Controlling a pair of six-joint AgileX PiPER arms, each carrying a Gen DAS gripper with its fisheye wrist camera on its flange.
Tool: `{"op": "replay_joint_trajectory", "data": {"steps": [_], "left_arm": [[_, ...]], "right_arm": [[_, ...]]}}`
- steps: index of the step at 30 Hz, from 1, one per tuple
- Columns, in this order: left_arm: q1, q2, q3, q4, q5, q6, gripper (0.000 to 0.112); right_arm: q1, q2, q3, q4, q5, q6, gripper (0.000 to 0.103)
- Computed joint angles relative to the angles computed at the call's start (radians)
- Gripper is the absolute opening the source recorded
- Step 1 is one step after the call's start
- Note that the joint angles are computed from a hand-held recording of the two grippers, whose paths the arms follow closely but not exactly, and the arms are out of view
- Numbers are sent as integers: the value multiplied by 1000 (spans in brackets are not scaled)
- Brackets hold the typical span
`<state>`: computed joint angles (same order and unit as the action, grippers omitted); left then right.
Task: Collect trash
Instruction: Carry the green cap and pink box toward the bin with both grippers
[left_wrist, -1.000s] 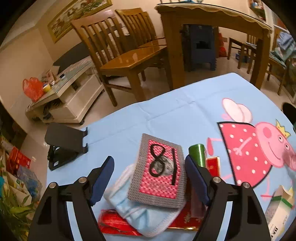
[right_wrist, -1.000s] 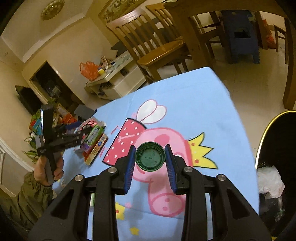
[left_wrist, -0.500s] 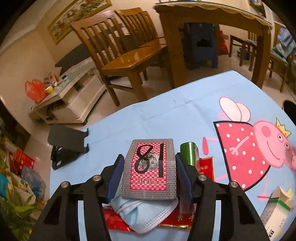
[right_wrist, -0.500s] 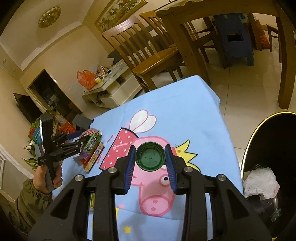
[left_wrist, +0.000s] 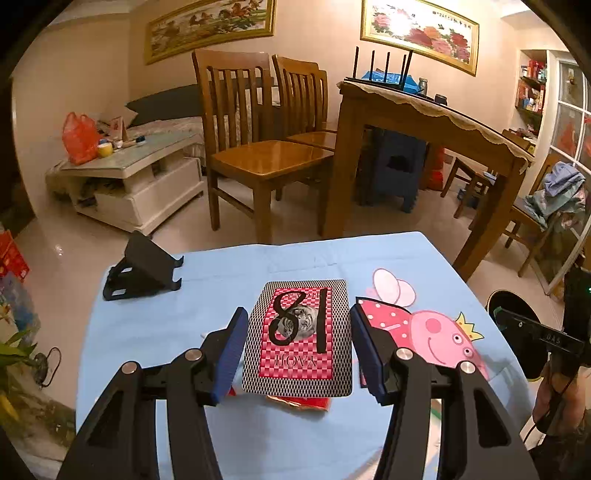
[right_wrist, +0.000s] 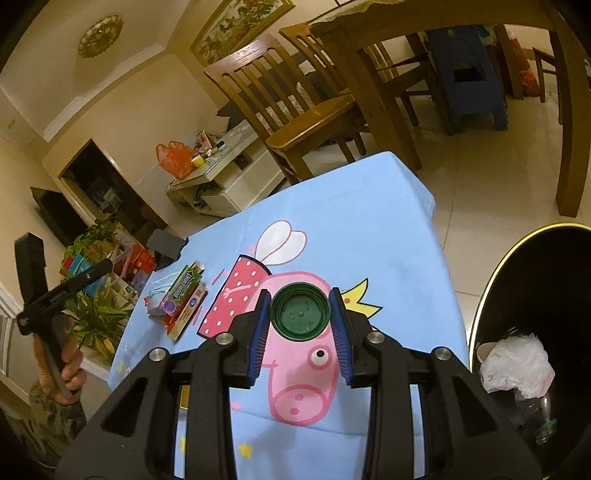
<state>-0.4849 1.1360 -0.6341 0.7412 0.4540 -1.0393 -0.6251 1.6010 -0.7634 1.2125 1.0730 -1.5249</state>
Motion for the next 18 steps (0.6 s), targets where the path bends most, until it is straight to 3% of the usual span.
{"op": "replay_joint_trajectory", "data": {"steps": [4, 7, 11, 18], "left_arm": [[-258, 89, -50, 191, 135, -270, 54], [-419, 205, -113, 260, 177, -386, 54], [-553, 355, -212, 327, 212, -468, 54], [-679, 549, -408, 375, 321, -464, 54]], "right_arm": [[-55, -5, -19, -13, -22, 2, 32], [-71, 17, -31, -50, -50, 24, 32], [-90, -15, -7, -72, -98, -15, 32], [-178, -5, -33, -59, -148, -48, 32]]}}
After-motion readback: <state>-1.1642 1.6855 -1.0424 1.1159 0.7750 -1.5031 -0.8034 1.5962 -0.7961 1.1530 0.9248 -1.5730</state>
